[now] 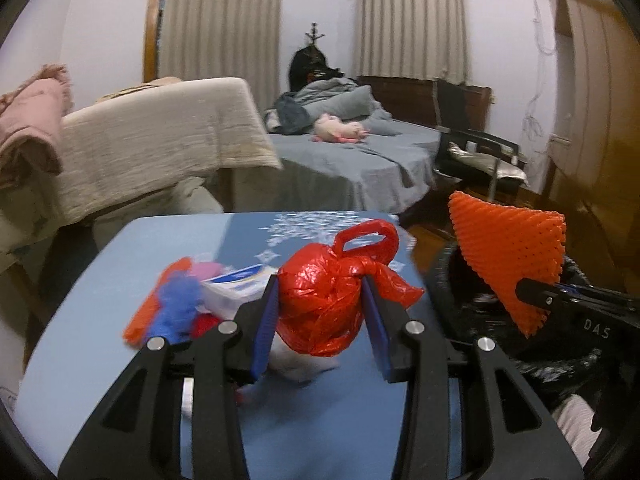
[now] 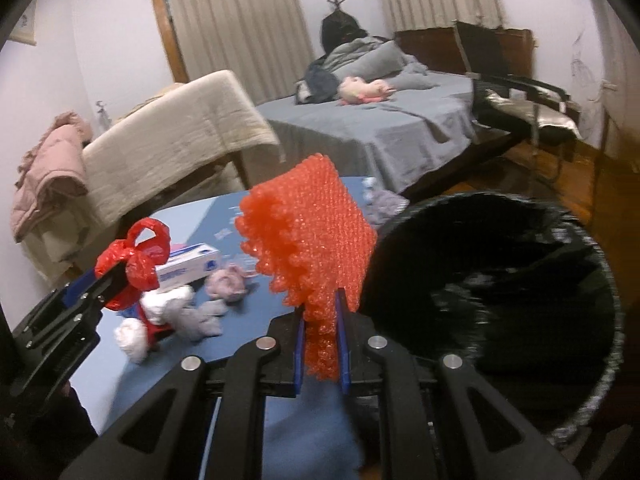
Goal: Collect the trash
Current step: 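Carry the orange mesh and red bag over the black bin and release both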
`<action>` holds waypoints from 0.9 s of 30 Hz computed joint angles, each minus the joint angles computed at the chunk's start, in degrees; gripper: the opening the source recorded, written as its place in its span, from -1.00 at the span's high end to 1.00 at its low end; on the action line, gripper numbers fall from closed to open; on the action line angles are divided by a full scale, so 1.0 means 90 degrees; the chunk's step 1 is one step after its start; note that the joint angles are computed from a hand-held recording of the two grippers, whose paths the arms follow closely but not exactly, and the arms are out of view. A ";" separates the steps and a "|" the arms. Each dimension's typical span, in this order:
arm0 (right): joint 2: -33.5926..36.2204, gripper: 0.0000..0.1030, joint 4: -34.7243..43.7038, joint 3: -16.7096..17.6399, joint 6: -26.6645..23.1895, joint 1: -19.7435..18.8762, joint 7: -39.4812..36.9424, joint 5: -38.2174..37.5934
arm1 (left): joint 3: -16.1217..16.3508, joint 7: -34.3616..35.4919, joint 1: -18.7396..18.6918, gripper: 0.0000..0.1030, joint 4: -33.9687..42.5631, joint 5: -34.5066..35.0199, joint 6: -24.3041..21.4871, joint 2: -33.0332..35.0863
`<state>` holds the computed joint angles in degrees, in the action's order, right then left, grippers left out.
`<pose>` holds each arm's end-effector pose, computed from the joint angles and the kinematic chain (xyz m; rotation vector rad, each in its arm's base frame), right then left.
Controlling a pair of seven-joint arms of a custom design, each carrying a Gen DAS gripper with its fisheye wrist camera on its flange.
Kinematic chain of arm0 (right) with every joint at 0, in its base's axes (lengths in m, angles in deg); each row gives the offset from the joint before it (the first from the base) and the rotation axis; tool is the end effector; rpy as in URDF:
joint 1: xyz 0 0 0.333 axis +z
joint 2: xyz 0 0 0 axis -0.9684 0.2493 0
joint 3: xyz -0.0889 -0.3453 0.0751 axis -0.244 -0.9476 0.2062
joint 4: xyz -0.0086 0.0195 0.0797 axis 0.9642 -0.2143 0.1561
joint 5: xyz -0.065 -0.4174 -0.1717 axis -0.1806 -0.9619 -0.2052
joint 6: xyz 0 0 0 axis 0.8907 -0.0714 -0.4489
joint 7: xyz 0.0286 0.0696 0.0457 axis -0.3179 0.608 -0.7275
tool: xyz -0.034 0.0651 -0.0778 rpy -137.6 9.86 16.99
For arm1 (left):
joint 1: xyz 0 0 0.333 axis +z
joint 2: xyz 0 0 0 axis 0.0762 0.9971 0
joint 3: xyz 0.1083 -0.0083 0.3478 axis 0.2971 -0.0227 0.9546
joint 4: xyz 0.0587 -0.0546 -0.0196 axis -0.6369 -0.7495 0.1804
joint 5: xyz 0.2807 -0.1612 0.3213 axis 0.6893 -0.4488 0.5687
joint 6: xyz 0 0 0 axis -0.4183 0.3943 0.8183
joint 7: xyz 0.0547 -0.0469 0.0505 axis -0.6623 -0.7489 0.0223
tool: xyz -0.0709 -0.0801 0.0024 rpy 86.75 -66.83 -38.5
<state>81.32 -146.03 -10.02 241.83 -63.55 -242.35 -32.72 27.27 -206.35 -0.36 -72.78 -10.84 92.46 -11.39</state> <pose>0.6011 0.1917 0.4566 -1.4198 1.8071 -0.6390 0.6460 -0.0830 0.4773 -1.3588 1.8584 -1.1208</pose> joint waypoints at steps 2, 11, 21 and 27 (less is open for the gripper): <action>-0.0136 0.74 -0.0157 -0.0036 -0.0150 -0.0061 -0.0095 0.0076 | -0.0056 -0.0134 -0.0057 0.24 -0.0008 0.0141 -0.0102 0.0021; -0.0516 0.74 -0.0714 -0.0018 -0.0817 -0.0573 -0.0639 0.0434 | -0.0432 -0.0797 -0.0304 0.23 0.0249 0.0932 -0.0311 0.0400; -0.0594 0.74 -0.0980 -0.0051 -0.0952 -0.0929 -0.0671 0.0454 | -0.0872 -0.1892 -0.0382 0.21 0.0660 0.2179 -0.0466 0.0933; -0.0662 0.52 -0.1069 -0.0042 -0.1017 -0.1032 -0.0659 0.0479 | -0.1080 -0.2309 -0.0223 -0.21 0.0779 0.2771 -0.0809 0.1108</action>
<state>75.36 -155.66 -10.40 232.68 -72.85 -248.28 -28.41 17.55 -227.13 -2.37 -65.78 14.10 85.18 -1.41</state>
